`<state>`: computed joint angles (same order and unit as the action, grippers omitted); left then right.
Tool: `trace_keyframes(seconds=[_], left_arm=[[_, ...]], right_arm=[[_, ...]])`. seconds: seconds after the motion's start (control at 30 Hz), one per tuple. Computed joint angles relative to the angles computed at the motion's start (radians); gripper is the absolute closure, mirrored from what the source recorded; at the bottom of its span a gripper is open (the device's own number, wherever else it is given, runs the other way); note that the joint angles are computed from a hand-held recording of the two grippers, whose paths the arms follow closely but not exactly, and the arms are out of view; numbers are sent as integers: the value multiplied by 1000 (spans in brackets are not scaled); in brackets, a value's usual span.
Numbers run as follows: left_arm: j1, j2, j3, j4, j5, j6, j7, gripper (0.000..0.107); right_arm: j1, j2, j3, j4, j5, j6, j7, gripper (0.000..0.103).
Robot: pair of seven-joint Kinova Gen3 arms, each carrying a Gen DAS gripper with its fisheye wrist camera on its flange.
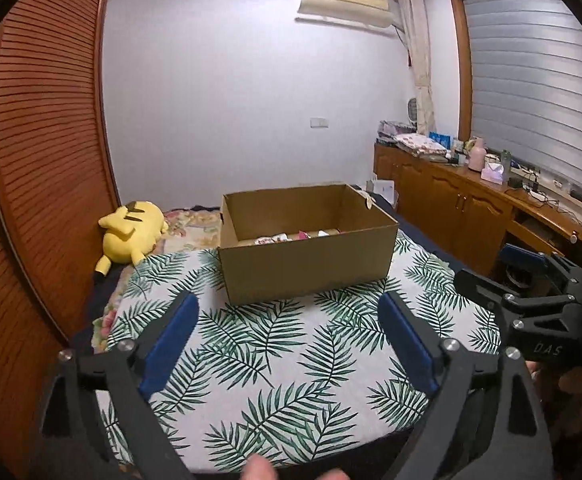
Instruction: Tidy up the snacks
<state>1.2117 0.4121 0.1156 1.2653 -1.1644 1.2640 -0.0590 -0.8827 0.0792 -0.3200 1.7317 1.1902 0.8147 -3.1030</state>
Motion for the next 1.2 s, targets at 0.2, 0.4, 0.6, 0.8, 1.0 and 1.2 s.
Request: trace_keyframes(seconds=[0.2, 0.4, 0.6, 0.8, 1.0, 1.2], left_arm=[[33, -11, 4, 43, -51, 34, 67, 9], [54, 8, 15, 32, -64, 94, 80, 9], [65, 7, 23, 64, -68, 100, 137, 8], [68, 9, 32, 93, -57, 97, 182, 8], [63, 1, 42, 122, -50, 90, 217, 8], [54, -6, 49, 136, -50, 88, 227, 8]], right_arm=[[-37, -10, -25, 17, 44, 88, -56, 0], [-58, -18, -46, 36, 73, 151, -100, 0], [-70, -25, -63, 50, 79, 188, -123, 0], [-81, -28, -75, 67, 84, 217, -148, 0], [-94, -23, -80, 74, 83, 241, -164, 0], [-110, -9, -78, 66, 85, 266, -162, 0]])
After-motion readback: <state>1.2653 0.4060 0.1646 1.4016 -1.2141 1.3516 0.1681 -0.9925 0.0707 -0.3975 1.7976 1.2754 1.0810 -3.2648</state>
